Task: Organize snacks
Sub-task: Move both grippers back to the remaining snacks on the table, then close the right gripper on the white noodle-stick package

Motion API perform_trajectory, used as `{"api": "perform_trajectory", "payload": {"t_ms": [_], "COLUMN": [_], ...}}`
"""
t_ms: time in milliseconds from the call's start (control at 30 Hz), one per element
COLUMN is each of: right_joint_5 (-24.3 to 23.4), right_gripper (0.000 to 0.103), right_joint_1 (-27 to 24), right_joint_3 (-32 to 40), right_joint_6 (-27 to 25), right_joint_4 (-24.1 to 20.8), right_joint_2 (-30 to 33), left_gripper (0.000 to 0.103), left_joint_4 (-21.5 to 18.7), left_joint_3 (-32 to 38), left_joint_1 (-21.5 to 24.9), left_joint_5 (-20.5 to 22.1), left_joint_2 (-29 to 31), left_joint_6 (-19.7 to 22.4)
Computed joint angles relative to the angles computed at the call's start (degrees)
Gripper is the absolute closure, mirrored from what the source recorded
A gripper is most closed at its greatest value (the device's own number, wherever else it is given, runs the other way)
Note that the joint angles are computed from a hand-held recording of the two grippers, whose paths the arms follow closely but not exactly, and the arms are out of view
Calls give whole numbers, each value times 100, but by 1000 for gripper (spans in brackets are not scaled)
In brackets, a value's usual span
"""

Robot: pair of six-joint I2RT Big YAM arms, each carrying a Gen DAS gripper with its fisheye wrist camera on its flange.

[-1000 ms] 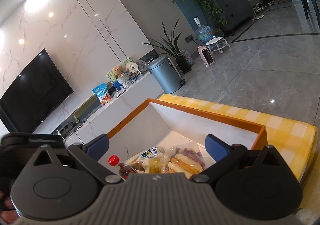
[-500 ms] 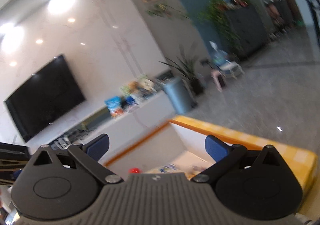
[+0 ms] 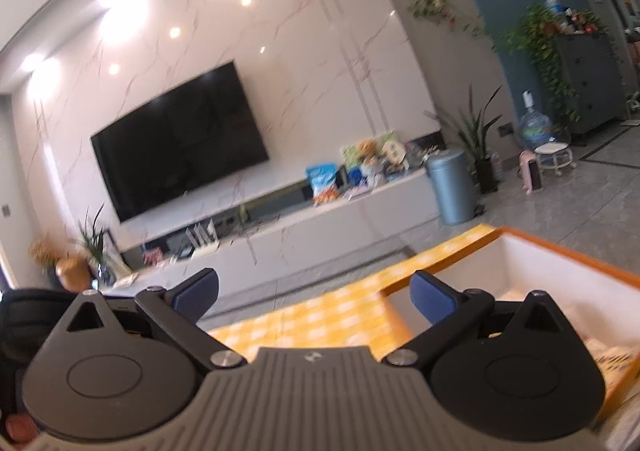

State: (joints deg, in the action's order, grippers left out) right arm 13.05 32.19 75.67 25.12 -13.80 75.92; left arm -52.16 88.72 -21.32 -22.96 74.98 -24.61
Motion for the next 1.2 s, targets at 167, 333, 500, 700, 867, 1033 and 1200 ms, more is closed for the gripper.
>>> {"api": "perform_trajectory", "payload": {"t_ms": [167, 333, 500, 700, 867, 1033, 1200], "right_joint_5": [112, 250, 186, -56, -283, -311, -151], "right_gripper": [3, 3, 3, 3, 5, 20, 44], "right_joint_1": [248, 281, 267, 315, 298, 221, 259], "right_joint_3": [240, 411, 676, 1043, 1370, 1477, 1394], "right_joint_6": [-108, -303, -405, -1077, -1379, -1207, -1445], "right_joint_4": [-376, -802, -1273, -1579, -1944, -2032, -1921], "right_joint_2": [343, 735, 1222, 1909, 2372, 2560, 2494], "left_gripper": [45, 45, 45, 45, 45, 45, 45], "left_joint_4": [262, 166, -8, 174, 252, 268, 113], "left_joint_3": [-571, -905, -1133, -1492, -1529, -1536, -1420], "left_joint_1": [438, 884, 1193, 1526, 1603, 1631, 1557], "left_joint_5": [27, 500, 842, 1652, 1804, 1953, 1834], "left_joint_2": [-151, -94, 66, 74, 122, 184, 254], "left_joint_6": [-189, -464, -654, -853, -895, -966, -860]}}
